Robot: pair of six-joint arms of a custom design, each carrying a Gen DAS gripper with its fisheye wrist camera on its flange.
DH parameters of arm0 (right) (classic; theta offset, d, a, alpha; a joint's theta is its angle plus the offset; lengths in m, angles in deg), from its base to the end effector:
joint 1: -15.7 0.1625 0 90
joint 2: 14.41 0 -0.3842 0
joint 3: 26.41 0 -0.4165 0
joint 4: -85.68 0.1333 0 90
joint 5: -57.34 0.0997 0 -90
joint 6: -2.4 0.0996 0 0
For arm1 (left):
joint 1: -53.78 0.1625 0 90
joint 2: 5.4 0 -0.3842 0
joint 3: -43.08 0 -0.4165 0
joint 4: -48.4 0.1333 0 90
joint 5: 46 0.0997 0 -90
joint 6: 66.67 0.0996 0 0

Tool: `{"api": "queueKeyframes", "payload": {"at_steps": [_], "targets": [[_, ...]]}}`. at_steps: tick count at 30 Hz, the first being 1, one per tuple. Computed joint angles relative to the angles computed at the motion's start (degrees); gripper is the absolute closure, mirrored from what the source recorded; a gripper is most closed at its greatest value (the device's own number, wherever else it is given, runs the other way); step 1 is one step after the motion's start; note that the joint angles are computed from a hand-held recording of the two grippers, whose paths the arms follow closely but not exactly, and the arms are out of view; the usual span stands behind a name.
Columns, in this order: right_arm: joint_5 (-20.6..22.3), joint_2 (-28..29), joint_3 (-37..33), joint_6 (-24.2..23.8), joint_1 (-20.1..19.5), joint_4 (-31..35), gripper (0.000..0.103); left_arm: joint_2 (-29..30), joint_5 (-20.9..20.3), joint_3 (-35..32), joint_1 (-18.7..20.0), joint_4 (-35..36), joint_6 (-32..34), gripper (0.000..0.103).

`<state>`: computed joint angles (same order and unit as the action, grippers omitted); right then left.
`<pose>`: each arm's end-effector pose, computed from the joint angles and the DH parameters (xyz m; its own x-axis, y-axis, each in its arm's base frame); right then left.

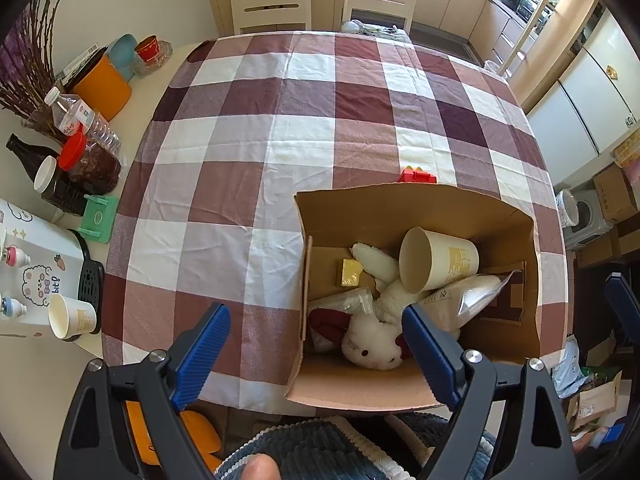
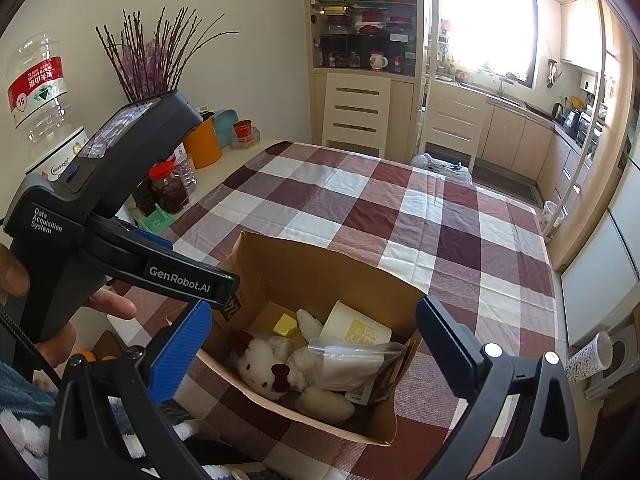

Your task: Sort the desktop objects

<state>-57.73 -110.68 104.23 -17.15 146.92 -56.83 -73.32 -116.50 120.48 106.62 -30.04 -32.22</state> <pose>0.3483 -0.2594 0.2546 -0.5144 -0.7081 0.4836 -0.8472 0.5071 -0.1586 -0.2385 -0.5904 0.3265 -0.2409 0.9691 -0.0538 0.8489 0.2372 0.4723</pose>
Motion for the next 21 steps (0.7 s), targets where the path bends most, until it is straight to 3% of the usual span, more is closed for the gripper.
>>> {"api": "queueKeyframes", "payload": {"at_steps": [21], "targets": [[-0.6, -2.0, 0.4, 2.5, -0.1, 1.1, 0.0, -2.2, 0.7, 2.4, -0.7, -0.6, -1.4, 0.013]]}}
